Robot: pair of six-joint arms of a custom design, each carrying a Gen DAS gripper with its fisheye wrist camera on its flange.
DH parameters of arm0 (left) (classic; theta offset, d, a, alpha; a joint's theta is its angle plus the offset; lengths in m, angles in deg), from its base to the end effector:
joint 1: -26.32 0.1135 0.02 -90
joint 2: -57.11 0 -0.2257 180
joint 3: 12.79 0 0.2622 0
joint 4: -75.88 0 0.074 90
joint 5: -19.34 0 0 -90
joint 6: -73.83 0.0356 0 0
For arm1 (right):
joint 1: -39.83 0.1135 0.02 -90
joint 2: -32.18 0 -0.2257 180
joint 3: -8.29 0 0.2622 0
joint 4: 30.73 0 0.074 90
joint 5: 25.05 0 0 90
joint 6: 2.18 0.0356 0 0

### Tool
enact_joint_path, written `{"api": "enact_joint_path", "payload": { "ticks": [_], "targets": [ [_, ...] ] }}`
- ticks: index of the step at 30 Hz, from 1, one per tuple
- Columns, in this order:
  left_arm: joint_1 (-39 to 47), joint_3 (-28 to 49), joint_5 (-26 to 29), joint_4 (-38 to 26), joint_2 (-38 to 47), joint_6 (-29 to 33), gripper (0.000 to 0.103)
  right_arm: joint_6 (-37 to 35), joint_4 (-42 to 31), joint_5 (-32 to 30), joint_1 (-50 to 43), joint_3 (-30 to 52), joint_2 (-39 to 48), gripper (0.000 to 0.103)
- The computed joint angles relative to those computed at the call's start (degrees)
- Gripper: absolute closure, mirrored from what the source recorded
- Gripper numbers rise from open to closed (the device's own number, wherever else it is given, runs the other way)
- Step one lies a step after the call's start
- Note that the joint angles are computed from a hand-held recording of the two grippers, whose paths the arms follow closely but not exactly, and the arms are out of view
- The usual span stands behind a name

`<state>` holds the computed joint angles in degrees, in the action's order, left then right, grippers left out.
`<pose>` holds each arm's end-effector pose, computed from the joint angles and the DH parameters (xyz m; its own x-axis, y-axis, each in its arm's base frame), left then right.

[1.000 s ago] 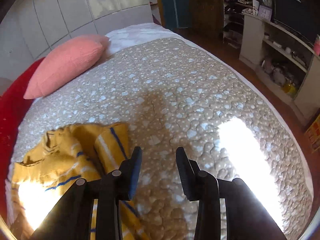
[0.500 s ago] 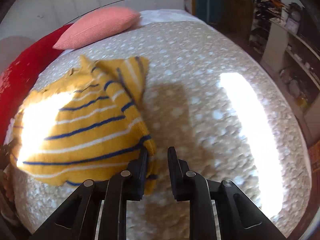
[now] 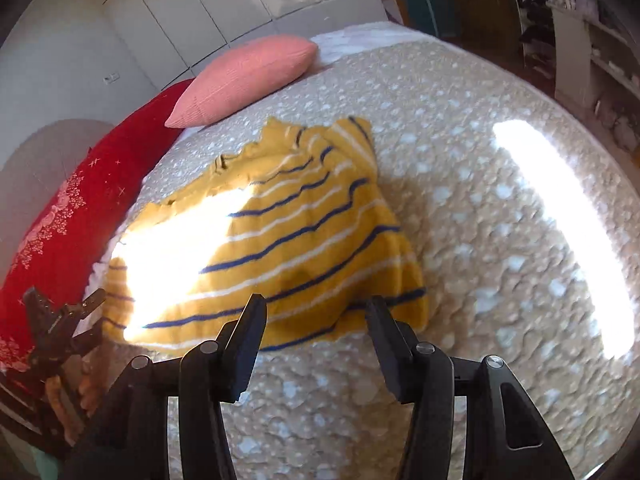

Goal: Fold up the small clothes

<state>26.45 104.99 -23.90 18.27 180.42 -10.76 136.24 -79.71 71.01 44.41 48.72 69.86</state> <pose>0.4494 -0.0249 0.1891 -0.8573 0.0626 -0.5111 0.4102 0.6829 -0.6044 0.1787 0.0105 0.1850 -0.4827 0.7076 -0.5161 0.5341 0.7049 0.4669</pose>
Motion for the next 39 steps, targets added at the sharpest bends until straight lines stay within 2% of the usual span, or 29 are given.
{"api": "enact_joint_path", "payload": {
  "ticks": [5,7,10,11,12,13,14,16,19,23,25,27,30,31,32,34,37,39],
  "targets": [
    [-1.56,7.48,1.79,-4.51,5.19,0.31,0.002,3.32,10.70,-2.50,-2.85,-5.51,2.33,0.045],
    [-2.38,9.44,2.91,-3.71,6.93,-1.30,0.001,3.89,16.54,-4.30,-5.25,-6.29,4.78,0.041],
    [-3.54,12.83,3.51,-1.90,9.98,-5.46,0.001,3.57,24.92,-5.45,-7.72,-4.15,12.92,0.041],
    [-3.69,12.40,3.37,-0.55,9.87,-6.53,0.018,3.35,27.17,-5.46,-8.24,-2.88,16.24,0.041],
    [-3.87,14.34,2.76,-2.10,10.97,-6.23,0.039,3.37,28.85,-5.52,-8.69,-1.61,19.24,0.041],
    [-4.09,19.15,2.04,-6.79,13.98,-5.18,0.083,3.60,29.76,-5.56,-9.07,-0.47,21.49,0.046],
    [-3.77,22.29,3.54,-9.37,16.35,-5.55,0.083,3.91,29.22,-5.66,-9.62,0.56,22.57,0.062],
    [-2.93,22.89,5.17,-10.25,16.55,-7.02,0.087,4.65,29.61,-9.05,-11.81,0.24,21.66,0.080],
    [-2.16,17.35,5.28,-9.04,11.23,-6.50,0.094,5.64,25.75,-10.35,-11.82,-2.37,13.15,0.084],
    [-0.22,8.54,6.41,-9.22,4.61,-4.63,0.099,6.99,17.28,-10.32,-9.71,-5.12,0.77,0.085],
    [0.11,6.76,5.47,-9.15,3.58,-4.28,0.099,4.88,14.79,-9.14,-7.89,-4.14,1.00,0.083],
    [-0.15,7.25,4.33,-9.26,4.17,-2.74,0.097,2.91,10.82,-5.56,-5.94,-1.87,3.43,0.075],
    [-0.01,4.53,1.73,-6.12,2.72,-3.25,0.080,4.12,5.24,-3.98,-3.88,-2.67,-2.13,0.073],
    [0.32,4.16,1.24,-5.55,2.48,-2.95,0.072,5.33,2.41,-2.81,-2.27,-2.84,-5.28,0.072],
    [0.52,3.59,0.98,-5.06,2.16,-2.75,0.061,6.80,-0.83,-1.51,-0.33,-3.72,-9.79,0.072],
    [0.80,2.13,1.22,-3.97,1.55,-2.82,0.050,10.14,-4.49,2.64,6.40,-3.26,-13.50,0.072],
    [0.63,0.36,1.40,-2.85,0.58,-3.35,0.045,9.85,-1.83,7.97,15.28,2.71,-3.60,0.072],
    [0.25,-2.16,0.36,-1.05,-1.26,-3.38,0.046,5.79,4.28,7.02,16.67,8.35,7.54,0.071]
  ]
}}
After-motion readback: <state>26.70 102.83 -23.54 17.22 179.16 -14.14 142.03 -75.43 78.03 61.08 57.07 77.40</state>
